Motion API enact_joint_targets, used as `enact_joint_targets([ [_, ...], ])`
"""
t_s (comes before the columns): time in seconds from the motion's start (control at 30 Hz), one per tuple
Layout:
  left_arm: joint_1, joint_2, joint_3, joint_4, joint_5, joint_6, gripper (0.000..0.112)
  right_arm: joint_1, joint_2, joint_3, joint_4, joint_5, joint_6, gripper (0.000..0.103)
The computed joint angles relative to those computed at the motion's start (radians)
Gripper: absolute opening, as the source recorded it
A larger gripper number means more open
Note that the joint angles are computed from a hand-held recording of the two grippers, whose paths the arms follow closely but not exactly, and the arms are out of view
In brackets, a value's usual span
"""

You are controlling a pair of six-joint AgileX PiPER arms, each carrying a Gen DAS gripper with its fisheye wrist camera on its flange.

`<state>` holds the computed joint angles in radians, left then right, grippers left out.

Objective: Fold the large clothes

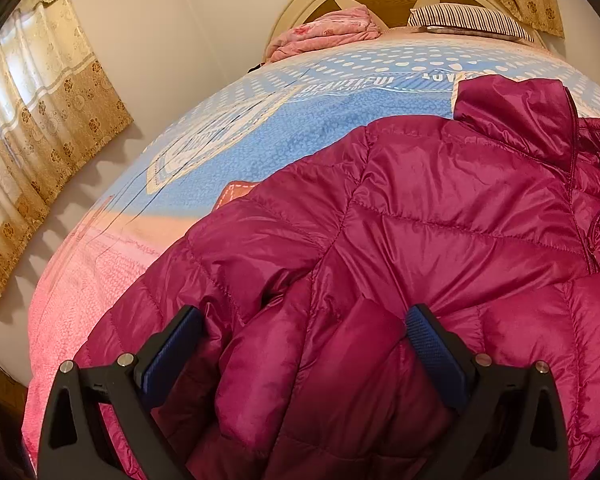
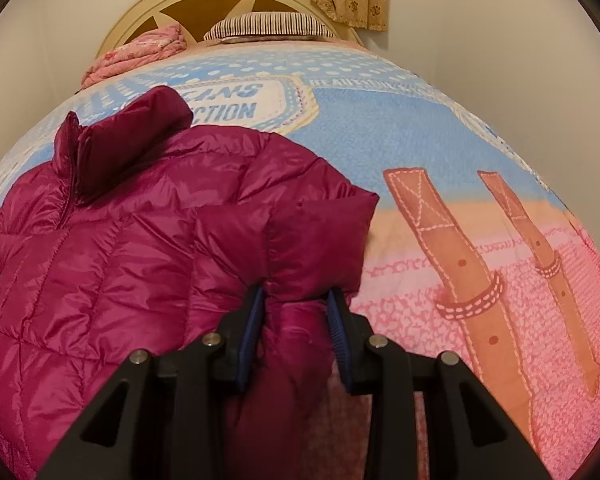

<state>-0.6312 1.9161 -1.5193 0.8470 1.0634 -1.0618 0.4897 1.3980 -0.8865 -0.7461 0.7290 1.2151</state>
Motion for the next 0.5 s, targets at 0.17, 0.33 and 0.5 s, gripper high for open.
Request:
enact_joint_targets([
  [0.17, -0.001, 0.001, 0.001, 0.000, -0.002, -0.003, 0.102, 0.012, 0.008, -0.008, -0.009, 0.019, 0.009, 0.036],
  [0.33, -0.001, 0.005, -0.003, 0.000, -0.002, -0.004, 0.102, 0.018, 0.014, -0.011, -0.017, 0.030, 0.012, 0.036],
  [0.5, 0.001, 0.004, -0.002, -0.001, -0.004, -0.004, 0.102, 0.019, 0.016, -0.014, -0.017, 0.030, 0.010, 0.036],
])
